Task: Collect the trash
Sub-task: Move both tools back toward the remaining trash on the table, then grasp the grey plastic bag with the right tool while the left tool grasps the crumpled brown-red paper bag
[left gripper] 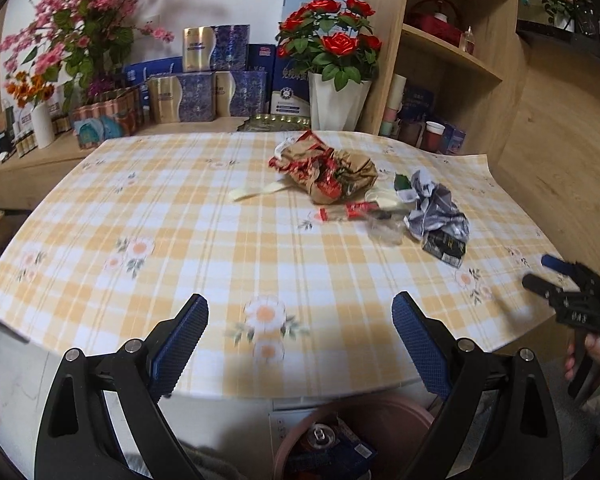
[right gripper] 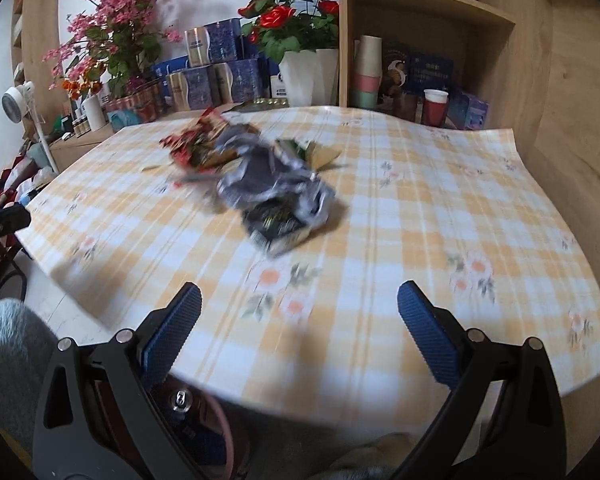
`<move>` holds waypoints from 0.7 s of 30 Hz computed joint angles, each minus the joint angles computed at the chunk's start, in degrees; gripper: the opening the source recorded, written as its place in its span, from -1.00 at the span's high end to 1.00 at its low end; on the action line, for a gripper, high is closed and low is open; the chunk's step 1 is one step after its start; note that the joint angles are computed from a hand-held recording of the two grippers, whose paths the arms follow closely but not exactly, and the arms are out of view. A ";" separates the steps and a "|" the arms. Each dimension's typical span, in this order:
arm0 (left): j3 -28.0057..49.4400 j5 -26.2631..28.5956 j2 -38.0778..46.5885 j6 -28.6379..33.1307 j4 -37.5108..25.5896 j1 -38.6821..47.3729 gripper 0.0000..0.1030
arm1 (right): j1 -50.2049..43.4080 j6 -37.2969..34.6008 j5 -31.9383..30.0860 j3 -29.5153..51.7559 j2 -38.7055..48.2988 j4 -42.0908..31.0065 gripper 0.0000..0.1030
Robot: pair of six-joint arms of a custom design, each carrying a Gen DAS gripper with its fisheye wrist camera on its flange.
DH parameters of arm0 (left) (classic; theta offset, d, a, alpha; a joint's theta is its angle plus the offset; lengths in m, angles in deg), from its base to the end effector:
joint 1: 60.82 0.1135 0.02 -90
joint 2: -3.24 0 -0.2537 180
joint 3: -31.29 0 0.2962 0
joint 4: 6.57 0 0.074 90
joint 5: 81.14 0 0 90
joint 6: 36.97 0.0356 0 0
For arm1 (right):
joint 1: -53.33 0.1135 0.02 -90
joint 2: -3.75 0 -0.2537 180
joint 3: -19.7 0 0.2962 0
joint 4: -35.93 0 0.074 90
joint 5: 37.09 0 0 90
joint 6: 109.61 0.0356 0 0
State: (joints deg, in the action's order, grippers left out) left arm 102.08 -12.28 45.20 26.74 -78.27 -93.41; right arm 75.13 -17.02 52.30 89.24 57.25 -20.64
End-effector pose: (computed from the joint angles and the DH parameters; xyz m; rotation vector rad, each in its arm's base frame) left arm 0.1496 -0.0804 0.3530 -0.0593 2.2601 -0.1169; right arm 0.2200 0.0884 0.3281 -0.3875 2.2561 0.2347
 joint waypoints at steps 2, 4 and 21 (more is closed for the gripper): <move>1.25 2.33 2.22 2.69 1.72 2.79 -0.77 | -1.75 -1.75 -1.77 3.56 5.23 1.66 -0.88; 2.61 5.65 4.61 4.93 3.24 6.13 -0.77 | -3.15 -3.07 -3.94 8.05 11.63 3.32 -0.87; 12.84 27.64 26.38 6.37 10.34 23.34 -0.61 | -4.81 2.66 -13.63 30.38 43.24 5.07 0.22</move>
